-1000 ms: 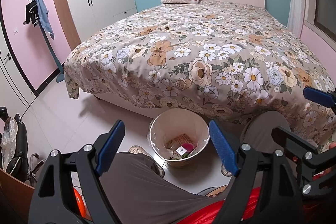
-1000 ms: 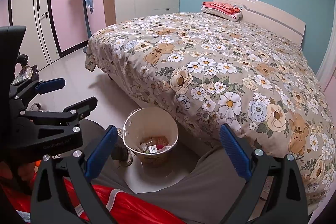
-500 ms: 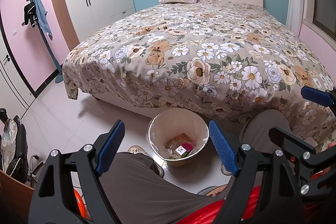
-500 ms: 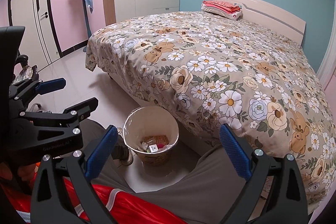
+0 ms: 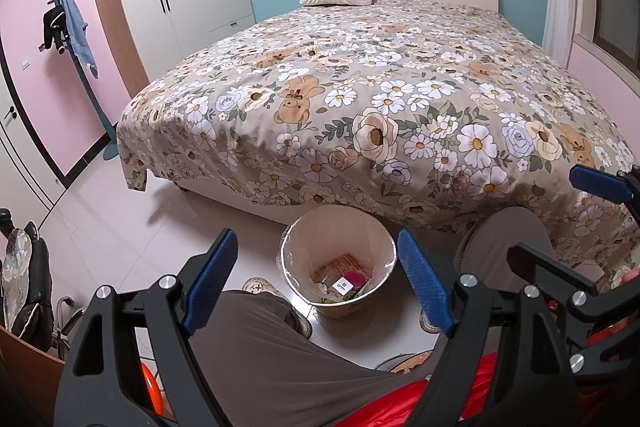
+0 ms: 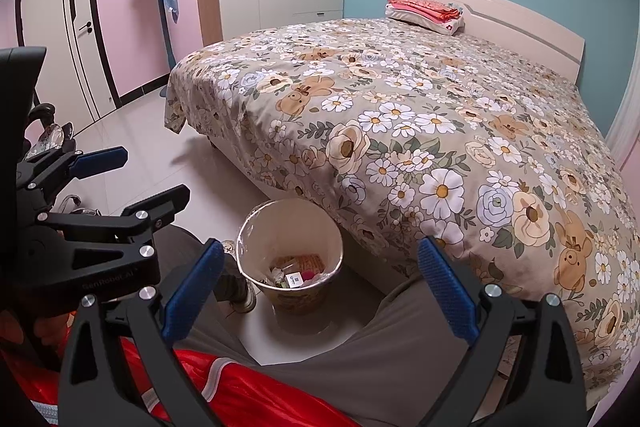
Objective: Collect trash
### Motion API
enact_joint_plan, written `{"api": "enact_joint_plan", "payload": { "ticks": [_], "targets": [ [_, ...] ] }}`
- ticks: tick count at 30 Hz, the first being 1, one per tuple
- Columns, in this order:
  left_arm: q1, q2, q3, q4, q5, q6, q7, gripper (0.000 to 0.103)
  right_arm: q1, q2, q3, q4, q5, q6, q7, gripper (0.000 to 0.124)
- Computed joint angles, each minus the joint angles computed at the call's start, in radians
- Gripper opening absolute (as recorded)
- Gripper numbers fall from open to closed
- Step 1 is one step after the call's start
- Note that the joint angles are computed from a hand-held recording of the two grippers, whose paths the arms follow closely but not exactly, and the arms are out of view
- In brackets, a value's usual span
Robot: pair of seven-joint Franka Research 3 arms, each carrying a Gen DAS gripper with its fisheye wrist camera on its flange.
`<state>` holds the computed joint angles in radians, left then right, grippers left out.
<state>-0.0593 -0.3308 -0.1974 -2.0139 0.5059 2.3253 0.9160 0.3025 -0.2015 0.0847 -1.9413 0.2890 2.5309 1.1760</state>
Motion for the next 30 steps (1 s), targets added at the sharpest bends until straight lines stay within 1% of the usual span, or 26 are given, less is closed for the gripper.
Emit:
{"api": "enact_joint_plan", "payload": {
  "ticks": [7,15,24,25,30],
  "targets": [
    [-0.006,0.006,0.008,0.004,-0.015,0.005,0.028,0.081,0.0,-0.001,0.0,0.003,-0.001,-0.008,0.005,0.098],
    [-0.007,-0.002,0.016,-0.013,-0.04,0.055,0.069,0.081,-0.001,0.003,-0.003,0.005,0.006,-0.008,-0.003,0.098],
    [0.0,0.004,0.012,0.002,-0.043,0.028,0.077,0.081,-0.002,0.003,-0.002,0.005,0.004,-0.009,0.0,0.098],
    [0.001,0.005,0.01,0.006,-0.04,0.021,0.074,0.083,-0.001,0.004,-0.003,0.007,0.006,-0.01,-0.001,0.098],
    [0.0,0.006,0.014,0.008,-0.042,0.019,0.079,0.084,-0.001,-0.003,-0.001,-0.003,0.005,-0.007,0.002,0.098]
  ]
}}
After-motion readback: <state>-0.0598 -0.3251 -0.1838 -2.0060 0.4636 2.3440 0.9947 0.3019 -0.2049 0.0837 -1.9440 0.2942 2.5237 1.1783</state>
